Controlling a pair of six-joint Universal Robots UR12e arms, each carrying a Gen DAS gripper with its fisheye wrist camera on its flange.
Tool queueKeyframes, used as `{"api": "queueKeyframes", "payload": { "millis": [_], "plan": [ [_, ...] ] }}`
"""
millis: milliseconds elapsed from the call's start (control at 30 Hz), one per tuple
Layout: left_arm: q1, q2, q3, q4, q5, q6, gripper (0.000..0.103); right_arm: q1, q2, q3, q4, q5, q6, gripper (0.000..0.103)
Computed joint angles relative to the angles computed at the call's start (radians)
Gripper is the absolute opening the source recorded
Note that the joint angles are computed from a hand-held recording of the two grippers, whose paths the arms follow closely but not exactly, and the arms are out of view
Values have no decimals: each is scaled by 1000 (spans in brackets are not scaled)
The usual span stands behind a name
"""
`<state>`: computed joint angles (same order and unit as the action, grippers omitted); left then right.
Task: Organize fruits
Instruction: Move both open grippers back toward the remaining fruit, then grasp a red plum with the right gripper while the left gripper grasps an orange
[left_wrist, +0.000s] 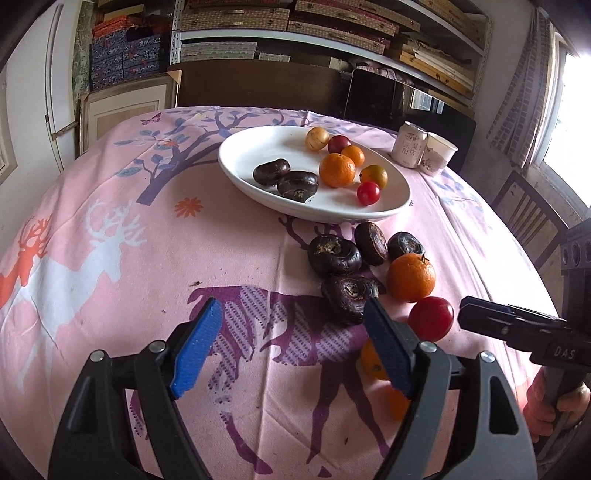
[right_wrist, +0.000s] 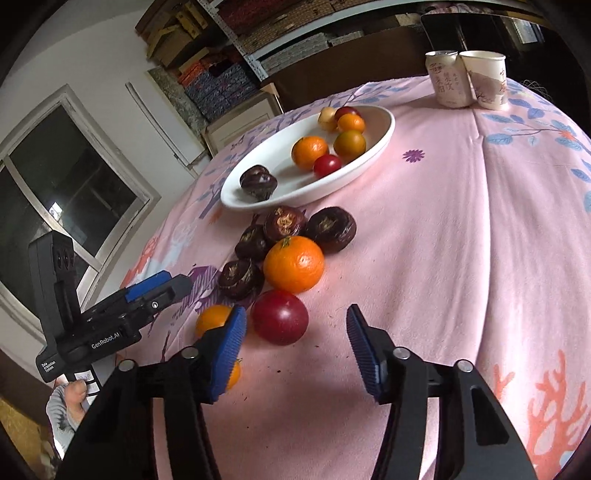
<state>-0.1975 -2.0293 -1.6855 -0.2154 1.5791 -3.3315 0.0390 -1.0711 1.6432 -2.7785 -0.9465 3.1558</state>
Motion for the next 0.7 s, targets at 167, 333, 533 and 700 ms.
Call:
{"api": "queueKeyframes", "payload": {
  "millis": [167, 333, 533, 700],
  "plan": [
    [-11, -6, 10, -12, 6, 46, 77, 10, 2, -5, 28, 4, -27, 51],
    [-13, -8, 14, -27, -1, 55, 77, 25, 9, -21, 80, -18, -61, 41],
    [-19, -9, 14, -24, -9, 88, 77, 9, 4, -2, -1, 9, -6, 38],
    [-24, -5, 2, 22, -17, 117, 77, -26, 14, 7, -92, 20, 169, 38]
  ]
}}
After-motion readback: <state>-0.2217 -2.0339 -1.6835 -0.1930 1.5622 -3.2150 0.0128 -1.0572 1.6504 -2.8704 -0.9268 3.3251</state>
